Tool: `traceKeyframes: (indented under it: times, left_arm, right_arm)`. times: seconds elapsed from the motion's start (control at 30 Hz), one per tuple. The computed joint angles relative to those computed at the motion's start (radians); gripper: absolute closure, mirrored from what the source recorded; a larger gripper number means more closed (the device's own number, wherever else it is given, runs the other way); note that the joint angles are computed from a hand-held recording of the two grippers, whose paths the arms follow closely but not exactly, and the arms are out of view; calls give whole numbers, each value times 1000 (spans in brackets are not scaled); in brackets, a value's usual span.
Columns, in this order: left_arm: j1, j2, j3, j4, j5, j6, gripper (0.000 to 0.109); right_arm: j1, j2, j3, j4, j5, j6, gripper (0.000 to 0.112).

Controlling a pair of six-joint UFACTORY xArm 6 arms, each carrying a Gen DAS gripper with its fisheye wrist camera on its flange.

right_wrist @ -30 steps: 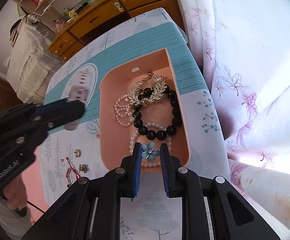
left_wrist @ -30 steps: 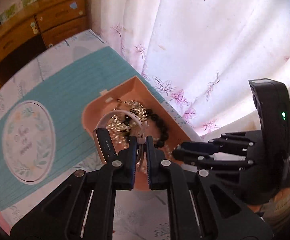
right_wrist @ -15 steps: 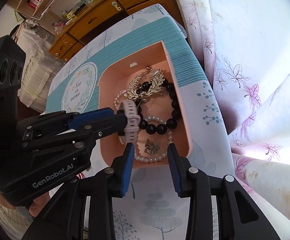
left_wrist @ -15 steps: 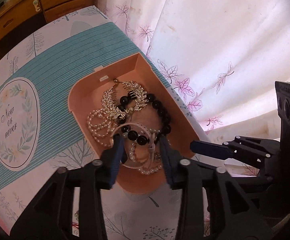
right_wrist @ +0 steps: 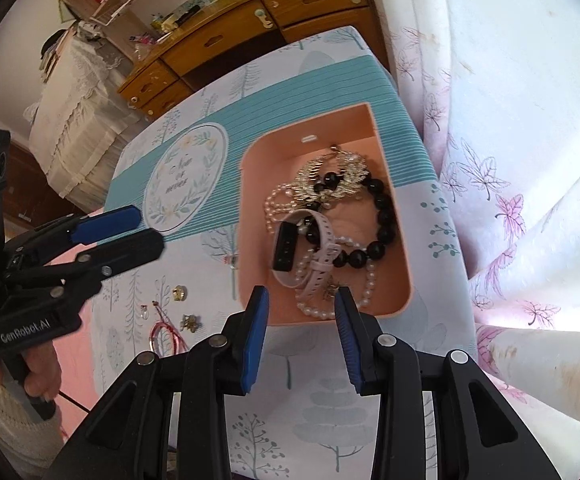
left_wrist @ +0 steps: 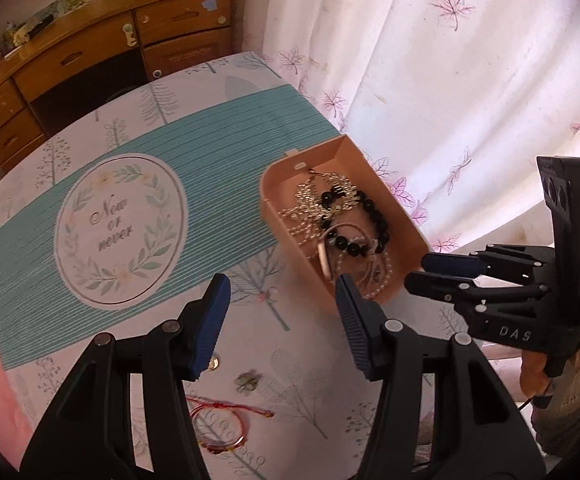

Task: Organize jewelry
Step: 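Lower the watch and flower charm into the peach box and open both tools, then grasp the red string bracelet with the left tool while the right grasps the flower brooch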

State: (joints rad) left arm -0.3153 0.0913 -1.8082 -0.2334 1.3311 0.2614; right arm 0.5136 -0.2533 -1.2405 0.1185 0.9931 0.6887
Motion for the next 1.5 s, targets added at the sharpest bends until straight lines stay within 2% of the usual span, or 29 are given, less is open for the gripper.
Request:
traceKeyframes:
  times: [0.23, 0.4, 0.57, 0.7, 0.9, 1.0, 1.1, 1.13, 1.3, 1.33, 1.37, 1.5]
  left_arm:
    - [132, -162, 187, 26, -43, 55, 57]
    - [198, -294, 390, 34, -67, 88, 57]
    - [232, -397, 585, 34, -105, 45, 57]
    - [225, -452, 709, 64, -156, -24, 57]
    - [213, -480, 780, 112, -201, -104, 58]
    - [200, -466, 778, 137, -203, -124, 68]
    - [190, -455, 777, 148, -202, -125, 72]
    - [184, -452, 778, 159, -204, -132, 77]
    - [154, -457, 792, 205, -232, -158, 89]
    - [151, -457, 792, 206, -233, -157, 96]
    - [146, -457, 791, 215, -234, -159, 99]
    - [150, -465, 800, 206, -241, -160, 100]
  right_arm:
    - [82, 88, -123, -6, 10, -46, 78]
    - [140, 170, -206, 13, 16, -92, 78]
    - [192, 250, -251, 42, 4, -143, 78]
    - [234, 301, -262, 20, -9, -163, 78]
    - [267, 341, -234, -36, -45, -158, 78]
    - [266, 365, -236, -24, -64, -165, 78]
    - [271, 381, -239, -32, -88, -174, 78]
    - [272, 387, -243, -38, -94, -176, 78]
    - [275, 425, -275, -65, -116, -180, 78]
    - [277, 434, -282, -76, -118, -180, 80]
    - [280, 442, -291, -89, -112, -183, 81]
    - [293, 459, -306, -141, -115, -193, 92]
